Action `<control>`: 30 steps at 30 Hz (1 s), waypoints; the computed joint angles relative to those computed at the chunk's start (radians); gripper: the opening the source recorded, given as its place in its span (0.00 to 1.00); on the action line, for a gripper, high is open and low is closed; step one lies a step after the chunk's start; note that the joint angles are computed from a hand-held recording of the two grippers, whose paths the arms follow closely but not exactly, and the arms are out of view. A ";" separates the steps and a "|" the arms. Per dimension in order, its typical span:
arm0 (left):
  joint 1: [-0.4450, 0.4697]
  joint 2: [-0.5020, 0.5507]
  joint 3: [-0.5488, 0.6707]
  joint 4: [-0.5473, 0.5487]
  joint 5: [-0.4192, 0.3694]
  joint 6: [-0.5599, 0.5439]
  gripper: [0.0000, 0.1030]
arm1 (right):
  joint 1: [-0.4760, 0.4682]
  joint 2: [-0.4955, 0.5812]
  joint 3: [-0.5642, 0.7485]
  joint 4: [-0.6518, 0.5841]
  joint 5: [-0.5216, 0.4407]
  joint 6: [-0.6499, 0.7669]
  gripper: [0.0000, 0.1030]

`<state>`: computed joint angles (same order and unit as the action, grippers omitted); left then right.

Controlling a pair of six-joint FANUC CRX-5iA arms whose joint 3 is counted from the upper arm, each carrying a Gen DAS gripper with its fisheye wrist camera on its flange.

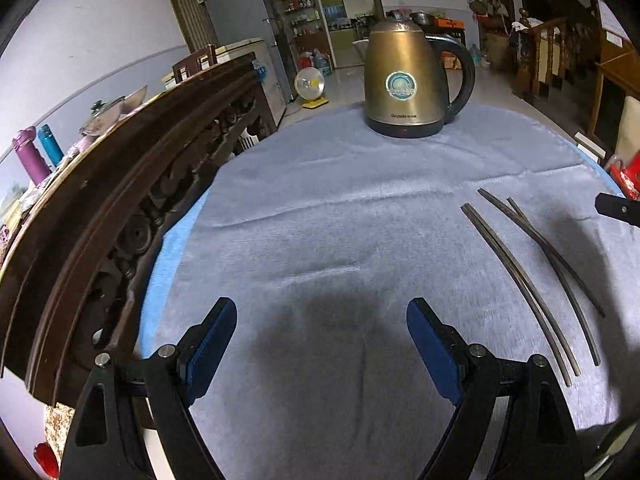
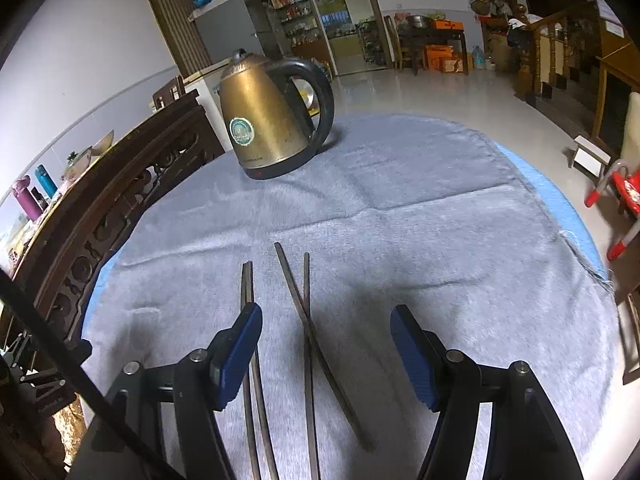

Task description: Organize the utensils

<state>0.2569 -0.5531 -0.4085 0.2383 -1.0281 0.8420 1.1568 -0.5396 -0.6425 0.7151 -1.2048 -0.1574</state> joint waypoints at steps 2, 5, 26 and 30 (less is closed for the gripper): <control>-0.015 0.015 0.004 -0.010 0.009 0.012 0.85 | -0.032 0.020 0.011 -0.012 0.029 0.030 0.68; -0.042 0.039 0.013 -0.027 0.021 0.032 0.85 | -0.070 0.047 0.028 -0.028 0.065 0.074 0.68; -0.159 0.264 0.126 0.029 -0.047 0.092 0.85 | -0.401 0.224 0.183 -0.401 0.343 0.520 0.68; -0.206 0.325 0.165 0.040 -0.075 0.121 0.85 | -0.485 0.292 0.245 -0.542 0.370 0.653 0.63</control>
<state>0.0511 -0.2278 -0.2437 0.2786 -1.1031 0.9634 0.6719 -0.2478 -0.3979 0.1732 -0.8350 0.4958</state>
